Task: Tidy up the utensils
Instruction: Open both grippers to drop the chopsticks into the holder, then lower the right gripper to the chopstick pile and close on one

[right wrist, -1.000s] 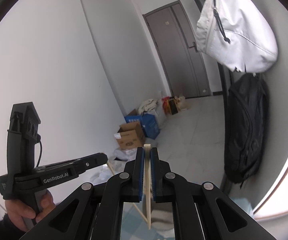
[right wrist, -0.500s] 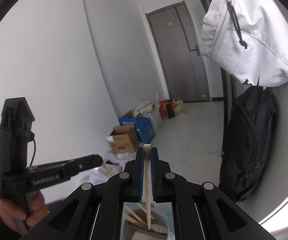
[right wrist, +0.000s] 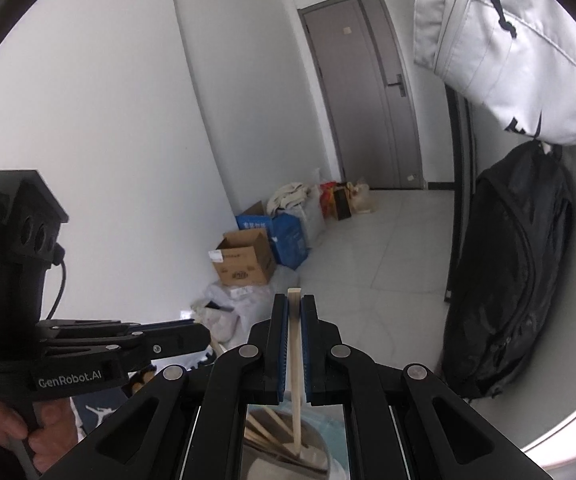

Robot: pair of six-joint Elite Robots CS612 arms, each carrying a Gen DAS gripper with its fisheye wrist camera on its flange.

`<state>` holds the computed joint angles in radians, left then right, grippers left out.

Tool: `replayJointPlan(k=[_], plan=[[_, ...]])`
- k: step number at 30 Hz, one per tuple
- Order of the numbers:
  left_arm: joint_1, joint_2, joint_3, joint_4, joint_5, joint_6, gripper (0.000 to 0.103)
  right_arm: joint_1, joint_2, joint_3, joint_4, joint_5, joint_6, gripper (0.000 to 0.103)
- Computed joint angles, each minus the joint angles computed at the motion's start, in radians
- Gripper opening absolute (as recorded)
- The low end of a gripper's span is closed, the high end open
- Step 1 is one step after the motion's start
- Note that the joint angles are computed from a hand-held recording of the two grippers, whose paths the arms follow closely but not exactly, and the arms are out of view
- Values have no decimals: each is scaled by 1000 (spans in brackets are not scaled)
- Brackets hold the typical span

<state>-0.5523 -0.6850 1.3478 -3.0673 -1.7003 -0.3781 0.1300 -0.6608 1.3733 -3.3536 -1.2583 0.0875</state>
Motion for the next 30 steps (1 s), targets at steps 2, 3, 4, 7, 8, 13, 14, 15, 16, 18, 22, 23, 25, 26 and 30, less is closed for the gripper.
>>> replayJointPlan(k=[2,3,4,7,8,13,14,15,16,18,22,23,25,26,30], plan=[[2,4,-8,35,-13,-1,3,0,2,3,5,8,3,7],[3,6,-10,51,-20,-7,3,1,4,3,10,10,3,8],[6,9,-15,68,-41,-19,3,1,5,5,15,18,2,8],[10,10,-19,113,-75,-34,11,0,4,12,31,46,4,9],[10,7,-14,111,-74,-34,15,0,2,17,38,52,3,9],[3,-21,31,63,-28,-41,30,1,-20,62,23,49,27,14],[3,-27,44,41,-18,-53,42,2,-28,77,16,37,35,20],[2,-30,52,27,-12,-61,47,2,-31,85,9,37,42,22],[0,-40,71,0,8,-75,53,2,-38,99,-2,36,48,26],[-7,-49,90,-27,49,-86,55,5,-48,119,-19,24,51,31],[-22,-74,126,-29,128,-98,55,11,-71,150,-16,27,21,34],[-24,-78,133,-34,142,-99,55,12,-75,157,-23,25,20,34],[-31,-88,150,-42,170,-100,56,15,-83,171,-43,19,30,34],[-34,-93,157,-46,179,-98,57,15,-89,182,-56,21,39,36],[-44,-114,197,-82,206,-92,64,19,-108,215,-98,14,42,40]])
